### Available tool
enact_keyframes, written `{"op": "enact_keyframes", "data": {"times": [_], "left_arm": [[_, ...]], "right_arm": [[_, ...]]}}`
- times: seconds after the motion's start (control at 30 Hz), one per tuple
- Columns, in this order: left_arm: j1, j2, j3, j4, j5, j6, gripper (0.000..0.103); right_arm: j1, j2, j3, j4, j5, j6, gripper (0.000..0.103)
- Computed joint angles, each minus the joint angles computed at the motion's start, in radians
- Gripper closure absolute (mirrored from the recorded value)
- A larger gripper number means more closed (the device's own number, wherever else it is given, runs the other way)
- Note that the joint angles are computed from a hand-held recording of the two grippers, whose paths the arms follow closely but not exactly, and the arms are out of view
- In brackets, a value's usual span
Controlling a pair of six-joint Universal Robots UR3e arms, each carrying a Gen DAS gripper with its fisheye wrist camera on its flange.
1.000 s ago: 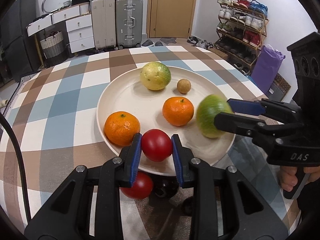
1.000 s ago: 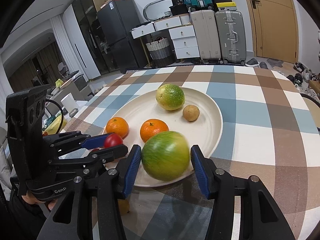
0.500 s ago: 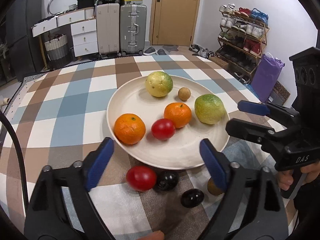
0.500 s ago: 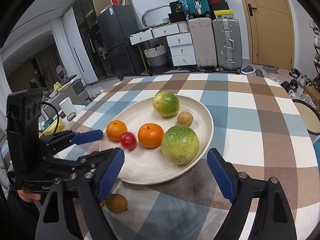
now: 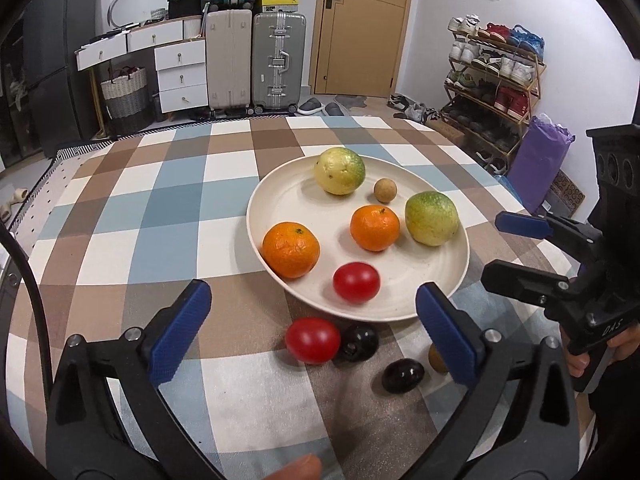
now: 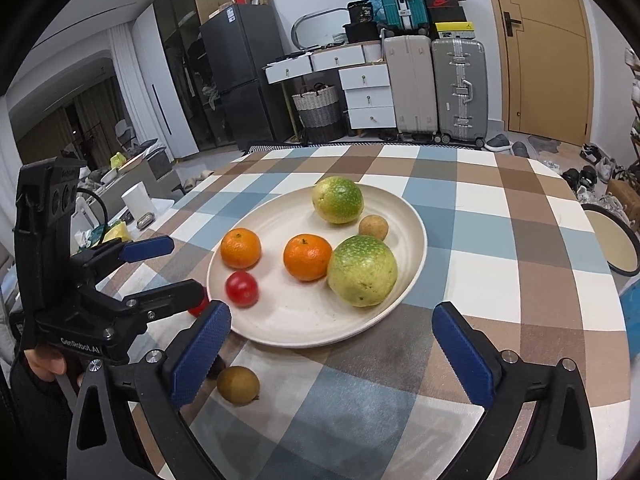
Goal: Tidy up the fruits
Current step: 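Move the left tool to the second tomato while the right tool approaches the kiwi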
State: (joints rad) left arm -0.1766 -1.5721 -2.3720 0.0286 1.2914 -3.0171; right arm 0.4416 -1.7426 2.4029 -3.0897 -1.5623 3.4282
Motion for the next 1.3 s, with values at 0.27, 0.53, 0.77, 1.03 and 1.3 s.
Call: {"op": "enact_keyframes", "data": {"times": [0.27,0.53,0.77,1.03,1.3], "left_arm": [[0.001,0.033,-0.001,-0.083,0.002,0.053,0.001],[-0.05,-0.01,0.039,-0.13,0.06,0.078,0.001],[-0.043,-0.016,0.055,-0.184,0.06,0.113,0.001],[0.057,0.081,-0.03,-0.236,-0.028,0.172,0.001],[0.071,0.091,-0.028,-0.258,-0.026,0.177,0.001]], "right_arm": [[0.018,0.003,-0.012,0.033,0.028,-0.025,0.0],[0.012,-0.004,-0.018,0.085,0.101,-0.068,0.001],[0.032,0.012,-0.039,0.132,0.136,-0.106,0.004],[0.046,0.045,-0.061,0.167,0.166,-0.135,0.019],[0.051,0.057,-0.068,0.178,0.188,-0.153,0.027]]}}
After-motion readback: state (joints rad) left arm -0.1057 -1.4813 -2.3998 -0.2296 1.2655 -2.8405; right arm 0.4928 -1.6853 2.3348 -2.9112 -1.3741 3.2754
